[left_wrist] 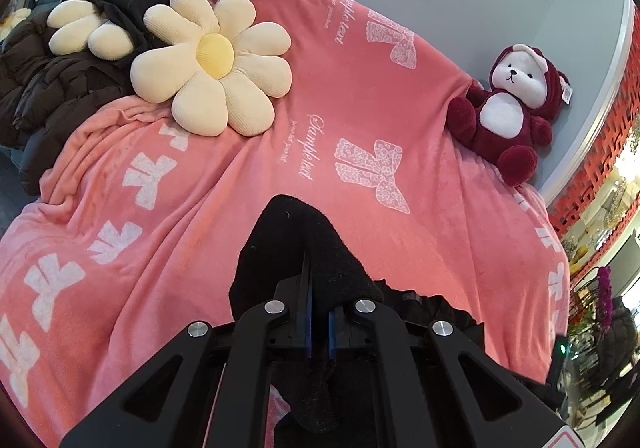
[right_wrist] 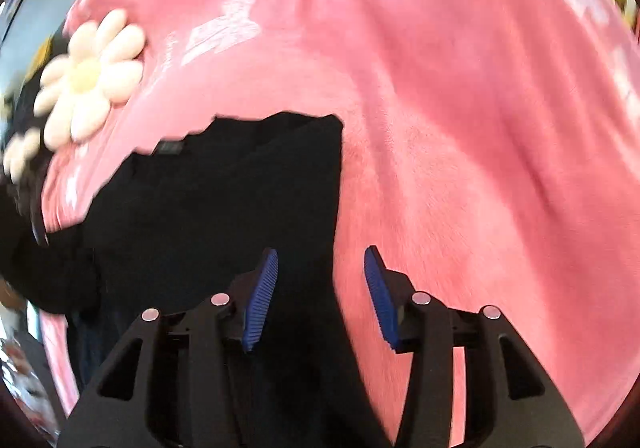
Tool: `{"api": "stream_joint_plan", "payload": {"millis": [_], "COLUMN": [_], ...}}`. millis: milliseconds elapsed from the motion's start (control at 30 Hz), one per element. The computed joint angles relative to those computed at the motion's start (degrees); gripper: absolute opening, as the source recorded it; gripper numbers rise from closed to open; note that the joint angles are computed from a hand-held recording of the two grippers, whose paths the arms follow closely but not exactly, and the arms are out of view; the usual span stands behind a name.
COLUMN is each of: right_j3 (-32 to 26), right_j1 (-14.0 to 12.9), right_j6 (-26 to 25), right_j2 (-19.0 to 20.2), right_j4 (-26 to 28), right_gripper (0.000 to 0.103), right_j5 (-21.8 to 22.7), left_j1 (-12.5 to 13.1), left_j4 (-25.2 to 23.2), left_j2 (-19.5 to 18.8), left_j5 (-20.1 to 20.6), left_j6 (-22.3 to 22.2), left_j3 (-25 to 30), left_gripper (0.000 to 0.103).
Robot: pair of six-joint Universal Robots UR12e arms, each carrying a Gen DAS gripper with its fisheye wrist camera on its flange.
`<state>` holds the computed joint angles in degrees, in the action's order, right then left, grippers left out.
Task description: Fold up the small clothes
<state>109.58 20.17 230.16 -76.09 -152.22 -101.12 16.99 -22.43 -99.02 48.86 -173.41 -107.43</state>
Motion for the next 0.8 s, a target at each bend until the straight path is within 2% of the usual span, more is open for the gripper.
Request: {"api": "stream_joint_plan", "payload": {"millis": [67,100,133,167,200,233,267,300,333,367,400,433,467,500,533,633,667,700,733,800], "right_j3": [0.1,-0.2,0.2,0.3,1.2,1.8,2.7,3.1,4.8,6.3,7.1,7.1,6.3,5.7,4.9,1.2,0.2,0.0,0.7,4.5], "right_j1": [-1.5,-2.0,-2.3,-2.7,-2.9,-3.1,-3.6,-3.7,-4.2,-4.2,-3.5,-2.3,0.1,2.7,4.6,7.9,7.8,7.4,6.6,4.5], "right_j6": [0.9,0.2,-0.9,-1.3,0.1,2.0,4.1,5.1,6.0,5.3,3.2,0.2,-5.1,-10.1,-13.0,-18.7,-19.4,-19.1,-16.5,-9.1], "right_j2": [1.4,2.1,2.2,2.0,1.5,0.7,-0.1,-0.3,-1.7,-3.0,-3.9,-4.4,-4.5,-4.1,-3.6,-0.3,0.5,1.1,0.7,-2.1], "right_j4": [-1.8,-3.1,-4.0,-4.0,-5.2,-4.0,-0.4,1.0,0.1,-3.3,-6.0,-6.3,-5.5,-5.8,-4.9,2.5,4.7,4.8,2.8,-2.4], "right_gripper": [0.045,0.042,0.021,0.011,0.006,0.003,0.002,0.002,0.002,0.003,0.007,0.012,0.018,0.036,0.047,0.048,0.048,0.033,0.010,0.008], "right_j5": [3.2,4.7,5.1,4.4,3.2,0.4,-3.8,-5.7,-5.1,-3.1,-2.1,-2.1,-3.6,-5.6,-7.3,-11.8,-11.8,-10.5,-9.5,-7.3], "left_j1": [-0.3,-0.5,-0.6,-0.7,-0.8,-0.8,-0.8,-0.8,-0.8,-0.8,-0.8,-0.9,-0.9,-0.9,-1.0,-1.2,-1.2,-1.3,-1.4,-1.5], "left_j4": [0.0,-0.1,0.0,-0.1,-0.1,0.0,-0.1,-0.3,-0.6,-1.1,-1.3,-1.3,-1.3,-1.2,-1.1,-0.5,-0.5,-0.6,-0.9,-1.3], "left_j2": [0.0,0.0,0.1,0.1,0.1,0.1,0.1,0.1,0.0,0.0,-0.1,-0.1,-0.1,-0.1,0.0,0.4,0.5,0.8,0.9,1.3], "left_j5": [0.4,0.9,1.1,1.1,1.3,1.5,1.5,1.7,1.8,1.5,1.4,1.5,1.3,1.0,1.1,0.9,0.9,1.0,1.0,1.2], "left_j6": [0.4,0.9,1.0,1.3,1.6,2.0,2.4,2.9,3.1,3.2,3.4,3.3,3.2,3.0,2.8,1.6,1.2,0.8,0.8,1.4], "left_j3": [-0.1,-0.2,-0.2,-0.4,-0.4,-0.6,-0.6,-0.7,-0.7,-0.7,-0.7,-0.8,-0.8,-0.9,-1.0,-1.5,-1.7,-1.8,-1.8,-1.8], "left_gripper": [0.003,0.003,0.003,0.003,0.003,0.003,0.003,0.003,0.003,0.003,0.003,0.003,0.003,0.003,0.003,0.003,0.003,0.003,0.003,0.003]}}
